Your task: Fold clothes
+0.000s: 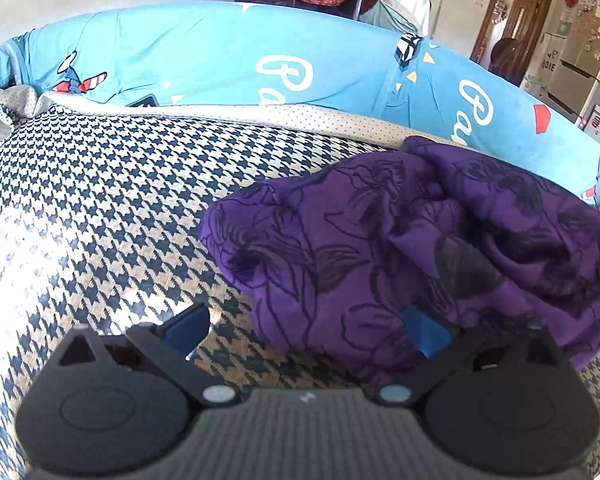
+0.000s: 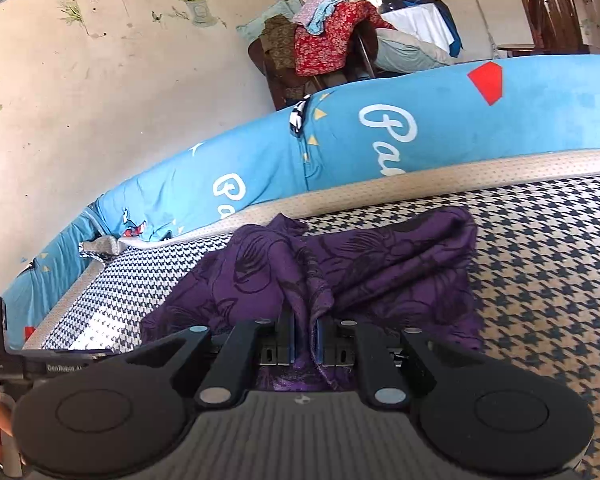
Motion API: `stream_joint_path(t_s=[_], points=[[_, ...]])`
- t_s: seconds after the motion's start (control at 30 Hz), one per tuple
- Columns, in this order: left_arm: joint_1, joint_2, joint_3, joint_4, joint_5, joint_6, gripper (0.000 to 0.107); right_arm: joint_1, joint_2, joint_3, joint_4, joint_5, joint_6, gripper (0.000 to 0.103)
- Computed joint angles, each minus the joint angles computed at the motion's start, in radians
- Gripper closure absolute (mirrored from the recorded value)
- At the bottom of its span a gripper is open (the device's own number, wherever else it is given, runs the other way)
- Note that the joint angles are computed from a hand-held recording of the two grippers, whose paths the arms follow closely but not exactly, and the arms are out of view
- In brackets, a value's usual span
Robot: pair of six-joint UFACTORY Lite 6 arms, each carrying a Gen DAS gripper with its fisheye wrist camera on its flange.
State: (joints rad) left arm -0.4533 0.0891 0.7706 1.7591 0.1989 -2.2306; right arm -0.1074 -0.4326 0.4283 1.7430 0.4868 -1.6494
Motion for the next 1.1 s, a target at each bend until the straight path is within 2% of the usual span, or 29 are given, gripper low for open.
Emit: stream_joint_path(t_s=[0.1, 0.37, 0.47, 0.57, 0.63, 0.7, 0.77, 0.83, 0.93, 1.1], points=[[-0.023, 0.051, 0.04, -0.03, 0.038, -0.006, 0.004, -0.098, -0.062, -0.051, -0.132, 0.03, 0.061, 0.093], [-0.11, 0.219, 0.197, -0.258, 0.066, 0.205, 0.004, -0.308, -0.083, -0.115, -0.402, 0.058, 0.162, 0.093], [-0.151, 0.288, 0.26, -0.343, 0.075, 0.291, 0.004, -0.362, -0.055, -0.121, -0.472, 0.029, 0.192, 0.093], [-0.216, 0.356, 0.329, -0.422, 0.133, 0.383, 0.004, -0.416, -0.024, -0.117, -0.509, 0.025, 0.2, 0.093], [-0.247, 0.39, 0.365, -0.458, 0.163, 0.427, 0.004, -0.457, -0.006, -0.108, -0.513, 0.061, 0.182, 0.093], [-0.261, 0.407, 0.383, -0.48, 0.166, 0.447, 0.004, -0.505, -0.003, -0.104, -0.501, 0.106, 0.151, 0.086], [-0.262, 0.415, 0.387, -0.478, 0.158, 0.441, 0.004, -0.555, -0.02, -0.104, -0.475, 0.158, 0.117, 0.072], [-0.263, 0.42, 0.383, -0.459, 0.152, 0.42, 0.004, -0.583, -0.039, -0.103, -0.445, 0.19, 0.099, 0.064], [-0.27, 0.424, 0.377, -0.446, 0.145, 0.408, 0.004, -0.593, -0.056, -0.103, -0.37, 0.225, 0.055, 0.06], [-0.294, 0.44, 0.374, -0.439, 0.135, 0.4, 0.004, -0.553, -0.063, -0.099, -0.243, 0.261, 0.006, 0.041]])
